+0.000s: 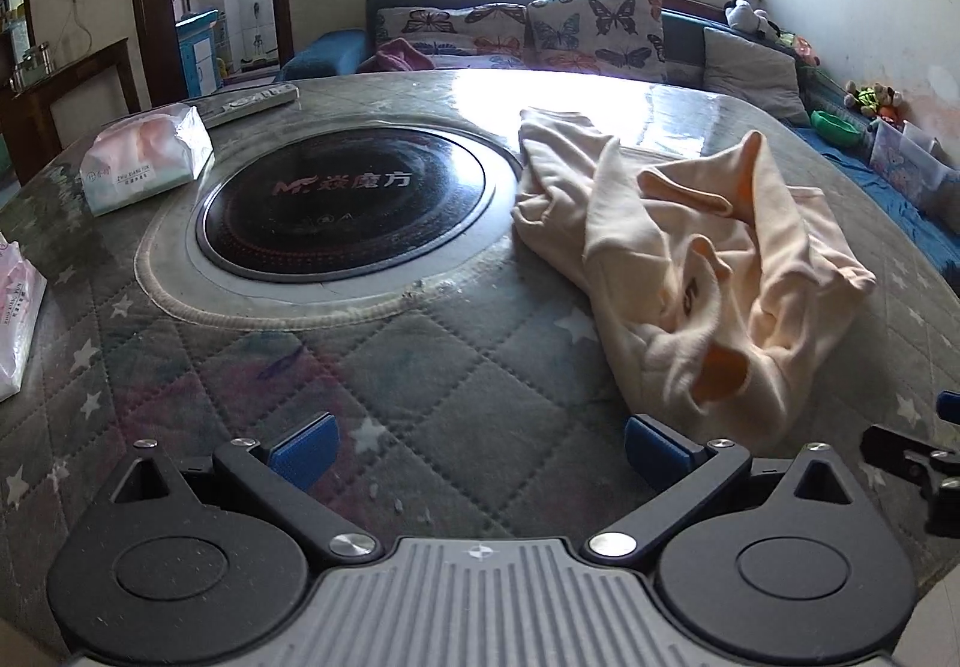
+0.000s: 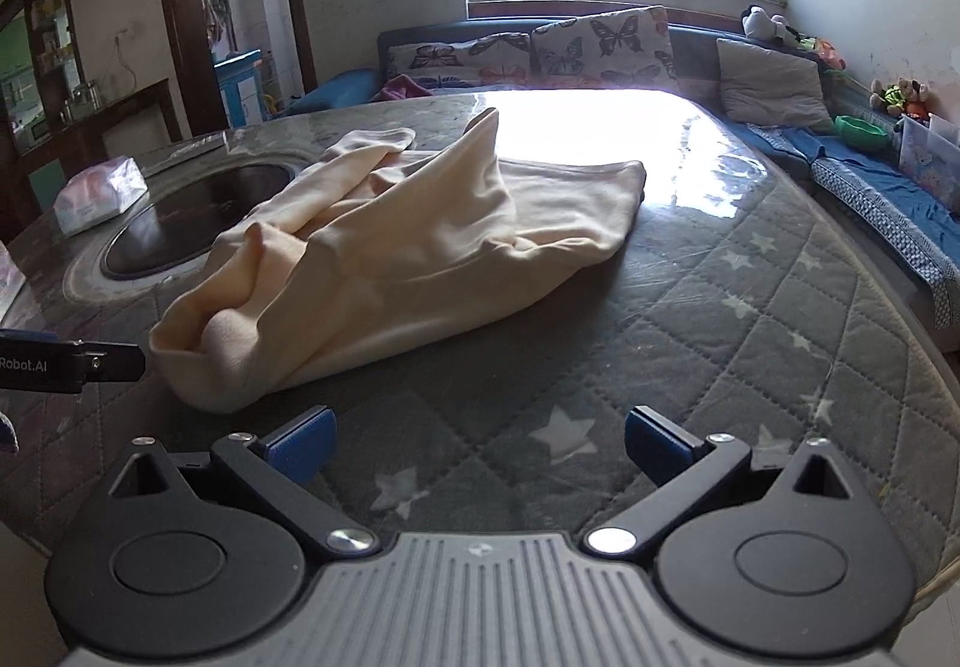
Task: Fold clothes
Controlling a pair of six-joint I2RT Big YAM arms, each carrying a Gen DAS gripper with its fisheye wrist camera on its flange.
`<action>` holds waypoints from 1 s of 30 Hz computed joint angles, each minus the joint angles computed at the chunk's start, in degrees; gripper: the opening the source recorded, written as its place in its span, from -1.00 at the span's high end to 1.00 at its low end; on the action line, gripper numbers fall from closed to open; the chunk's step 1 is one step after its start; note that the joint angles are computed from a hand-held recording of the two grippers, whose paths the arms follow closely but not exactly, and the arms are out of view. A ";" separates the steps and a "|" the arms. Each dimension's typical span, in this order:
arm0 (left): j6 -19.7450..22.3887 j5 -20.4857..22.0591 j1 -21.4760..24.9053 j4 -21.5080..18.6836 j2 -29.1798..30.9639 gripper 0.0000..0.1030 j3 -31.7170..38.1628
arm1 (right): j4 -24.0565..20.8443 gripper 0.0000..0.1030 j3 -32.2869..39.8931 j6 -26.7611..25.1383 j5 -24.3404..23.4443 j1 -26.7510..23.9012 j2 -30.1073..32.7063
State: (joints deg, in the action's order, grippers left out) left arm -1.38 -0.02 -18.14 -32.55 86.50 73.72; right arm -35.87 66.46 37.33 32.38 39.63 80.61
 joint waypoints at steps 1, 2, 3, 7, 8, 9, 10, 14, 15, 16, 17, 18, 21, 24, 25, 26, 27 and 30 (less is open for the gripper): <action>0.22 -0.02 -0.18 -0.10 -0.21 -1.00 -0.20 | -0.01 -1.00 -0.01 -0.04 -0.10 0.14 0.04; 0.43 -0.02 -0.35 -0.15 -0.43 -1.00 -0.43 | 0.00 -1.00 -0.03 -0.06 -0.20 0.26 0.06; 0.62 0.06 -0.48 -0.10 -0.67 -1.00 -0.70 | -0.20 -1.00 0.05 -0.07 -0.33 0.50 0.15; 0.95 0.39 -0.92 -0.13 -1.27 -1.00 -1.32 | -0.76 -1.00 0.44 -0.19 -0.12 0.98 0.52; 1.01 0.47 -1.03 -0.15 -1.40 -1.00 -1.45 | -0.79 -1.00 0.46 -0.15 -0.07 1.08 0.50; 1.06 0.53 -1.14 -0.16 -1.51 -1.00 -1.57 | -0.84 -1.00 0.47 -0.16 0.02 1.18 0.47; 1.10 0.55 -1.26 -0.17 -1.57 -1.00 -1.66 | -0.88 -1.00 0.47 -0.15 0.08 1.23 0.45; 1.40 0.99 -1.70 -0.12 -1.82 -1.00 -2.06 | -1.06 -1.00 0.52 -0.26 0.31 1.50 0.38; 1.53 1.12 -1.80 -0.04 -1.94 -1.00 -2.18 | -1.35 -1.00 0.64 -0.19 0.42 1.61 0.46; 1.67 1.25 -1.90 0.04 -2.05 -1.00 -2.30 | -1.49 -1.00 0.72 -0.19 0.45 1.65 0.52; 1.80 1.38 -2.00 0.12 -2.17 -1.00 -2.42 | -1.58 -1.00 0.77 -0.21 0.46 1.68 0.58; 1.90 1.46 -2.10 0.17 -2.26 -1.00 -2.50 | -1.68 -1.00 0.82 -0.31 0.39 1.78 0.59; 2.08 1.35 -2.37 0.13 -2.34 -1.00 -2.53 | -2.03 -1.00 1.07 -0.46 0.33 2.01 0.71; 2.22 1.37 -2.72 0.22 -2.74 -1.00 -2.83 | -2.46 -1.00 1.32 -0.41 0.44 2.14 0.84; 2.32 1.31 -2.87 0.24 -2.84 -1.00 -2.91 | -2.60 -1.00 1.42 -0.34 0.57 2.17 0.89; 2.42 1.25 -3.02 0.27 -2.93 -1.00 -2.99 | -2.75 -1.00 1.51 -0.27 0.69 2.21 0.95; 2.53 1.21 -3.17 0.30 -3.03 -1.00 -3.07 | -3.01 -1.00 1.70 -0.04 0.76 2.22 1.05; 2.78 0.94 -3.57 0.38 -3.29 -1.00 -3.27 | -3.52 -1.00 2.04 0.13 0.58 2.20 1.15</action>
